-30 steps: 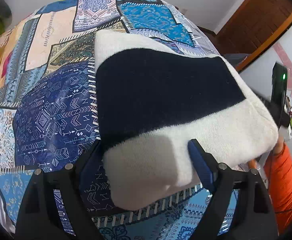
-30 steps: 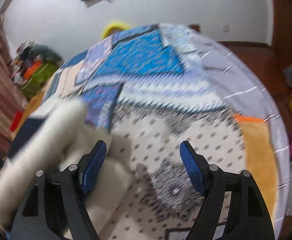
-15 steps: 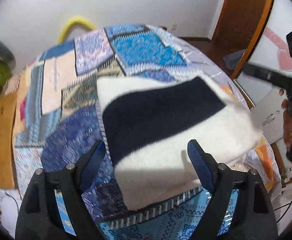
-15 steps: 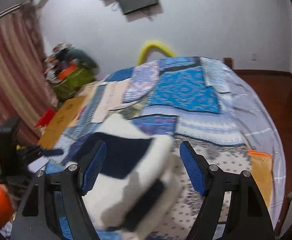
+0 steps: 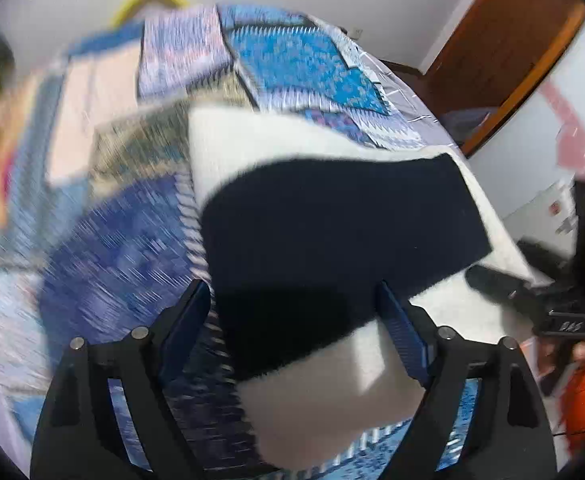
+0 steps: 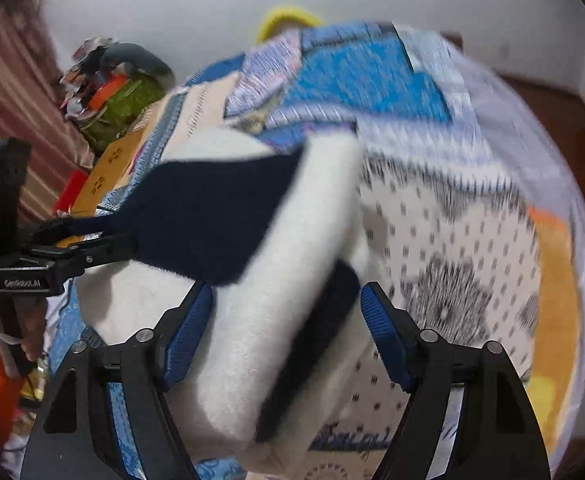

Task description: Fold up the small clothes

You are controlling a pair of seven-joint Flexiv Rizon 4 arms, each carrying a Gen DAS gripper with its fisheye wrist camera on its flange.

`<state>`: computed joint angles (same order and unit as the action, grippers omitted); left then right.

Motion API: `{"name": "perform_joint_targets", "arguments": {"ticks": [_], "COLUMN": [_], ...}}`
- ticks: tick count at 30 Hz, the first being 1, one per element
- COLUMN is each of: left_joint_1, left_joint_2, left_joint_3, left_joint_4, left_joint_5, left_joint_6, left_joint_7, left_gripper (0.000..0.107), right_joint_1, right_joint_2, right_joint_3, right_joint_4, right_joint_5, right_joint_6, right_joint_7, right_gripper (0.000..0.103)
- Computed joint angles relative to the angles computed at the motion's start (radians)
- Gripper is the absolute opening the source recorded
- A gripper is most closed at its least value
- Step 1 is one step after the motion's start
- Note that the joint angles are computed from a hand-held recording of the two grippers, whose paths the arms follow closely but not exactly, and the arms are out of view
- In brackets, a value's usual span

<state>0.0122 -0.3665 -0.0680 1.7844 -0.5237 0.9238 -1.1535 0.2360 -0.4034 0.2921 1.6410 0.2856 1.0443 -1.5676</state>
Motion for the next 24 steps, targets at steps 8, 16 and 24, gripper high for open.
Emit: {"name": "perform_joint_targets", "arguments": {"ticks": [8, 16, 24], "left_joint_1": [0.049, 0.020, 0.013], "left_joint_2": [-0.036, -0.001, 0.075], "left_joint_3": [-0.047, -0.035, -0.025], "left_joint_4": [0.014, 0.026, 0.067], "left_joint_5": [-0.221, -0.219, -0.280], "left_joint_6": [-0.122, -0.102, -0.089], "left_joint_7": [0.030, 0.048, 0.123], "left_gripper": [0.096, 0.076, 0.059], "right_joint_1": [-0.108, -0.091, -0.058], "right_joint_2": [-0.054, -0.014, 0.020], "right_joint_3": [0.071, 0.051, 0.028], "right_joint_4": [-0.081, -0.068, -0.061], "right_joint_5": [0.263, 0.330, 0.311], "right_joint_6": [-0.134, -0.155, -0.142], "right_joint_7": [-0.073, -0.115, -0.146], "right_gripper": [0.089, 0.061, 0.037]}}
